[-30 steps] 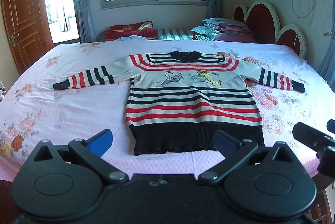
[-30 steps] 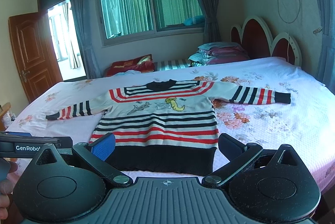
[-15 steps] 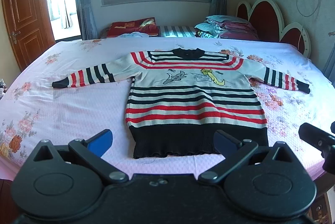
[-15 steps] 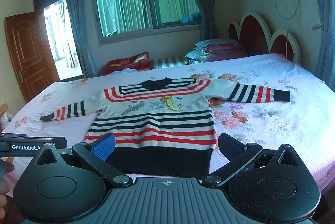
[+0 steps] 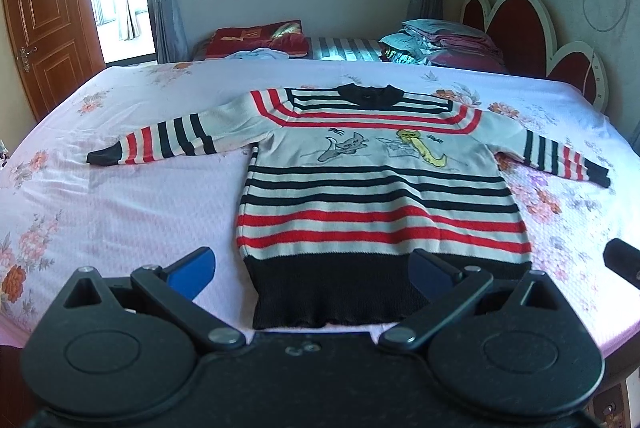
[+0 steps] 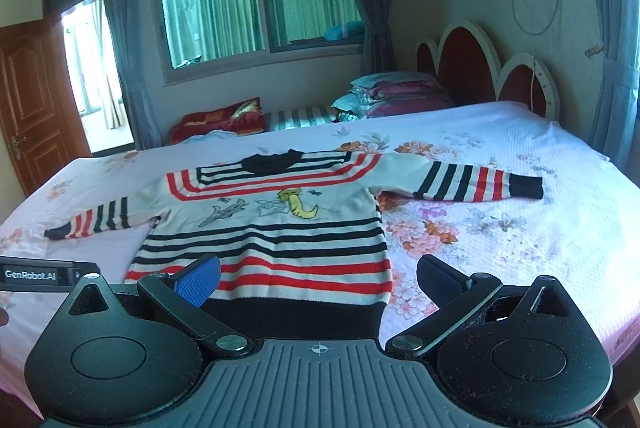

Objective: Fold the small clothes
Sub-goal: 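Move the right gripper to the black sleeve cuff and grasp it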

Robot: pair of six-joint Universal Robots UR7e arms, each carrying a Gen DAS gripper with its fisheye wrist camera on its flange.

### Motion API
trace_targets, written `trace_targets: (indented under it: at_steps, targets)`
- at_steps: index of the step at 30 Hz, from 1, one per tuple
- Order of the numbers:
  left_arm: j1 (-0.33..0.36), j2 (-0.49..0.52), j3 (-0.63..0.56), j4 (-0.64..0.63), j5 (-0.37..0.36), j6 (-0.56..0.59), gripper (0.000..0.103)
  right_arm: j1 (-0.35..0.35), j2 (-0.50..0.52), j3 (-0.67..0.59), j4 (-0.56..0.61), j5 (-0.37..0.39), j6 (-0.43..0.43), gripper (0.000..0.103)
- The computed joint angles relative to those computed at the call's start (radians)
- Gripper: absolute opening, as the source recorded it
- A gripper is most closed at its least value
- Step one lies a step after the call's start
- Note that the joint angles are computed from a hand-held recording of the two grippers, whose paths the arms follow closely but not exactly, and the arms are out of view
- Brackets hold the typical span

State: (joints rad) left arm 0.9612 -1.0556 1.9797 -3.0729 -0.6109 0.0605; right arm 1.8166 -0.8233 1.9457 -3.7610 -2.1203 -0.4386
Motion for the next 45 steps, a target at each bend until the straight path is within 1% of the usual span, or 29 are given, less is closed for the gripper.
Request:
trace_targets:
  at_steps: [7, 10, 13, 15, 21, 23, 26, 30, 34, 39, 43, 44, 45]
  targets:
    - [0.072, 0.062, -0.112, -0.011, -0.054, 0.041, 0.103, -0.028, 0.055, -0.106, 0.041, -0.001, 0.004, 0.103]
    - [0.105, 0.098, -0.177, -0.007, -0.077, 0.071, 0.103, -0.036, 0.090, -0.169, 0.071, -0.008, 0.007, 0.103]
    - [0.138, 0.138, -0.252, 0.008, -0.102, 0.111, 0.103, -0.041, 0.138, -0.245, 0.081, -0.027, -0.018, 0.103]
    - [0.159, 0.166, -0.306, 0.029, -0.116, 0.135, 0.103, -0.044, 0.170, -0.301, 0.106, -0.042, -0.020, 0.103]
    - [0.211, 0.240, -0.459, 0.080, -0.149, 0.203, 0.103, -0.054, 0.245, -0.445, 0.180, -0.055, 0.015, 0.103]
    - [0.225, 0.264, -0.510, 0.097, -0.161, 0.224, 0.103, -0.057, 0.267, -0.486, 0.189, -0.057, 0.027, 0.103]
    - [0.241, 0.296, -0.580, 0.123, -0.178, 0.248, 0.103, -0.062, 0.291, -0.539, 0.204, -0.062, 0.040, 0.103]
    - [0.257, 0.340, -0.656, 0.129, -0.197, 0.280, 0.103, -0.073, 0.309, -0.592, 0.214, -0.076, 0.051, 0.103]
    - [0.268, 0.378, -0.718, 0.155, -0.215, 0.269, 0.103, -0.092, 0.311, -0.629, 0.244, -0.093, 0.056, 0.103]
    - [0.271, 0.437, -0.779, 0.126, -0.205, 0.246, 0.103, -0.132, 0.312, -0.676, 0.269, -0.098, 0.025, 0.102]
    - [0.268, 0.501, -0.837, 0.064, -0.169, 0.232, 0.103, -0.185, 0.298, -0.711, 0.308, -0.058, 0.041, 0.102]
    - [0.265, 0.522, -0.859, 0.056, -0.150, 0.225, 0.103, -0.199, 0.297, -0.726, 0.323, -0.050, 0.043, 0.099]
    - [0.263, 0.541, -0.883, 0.064, -0.135, 0.212, 0.103, -0.212, 0.297, -0.744, 0.342, -0.048, 0.044, 0.084]
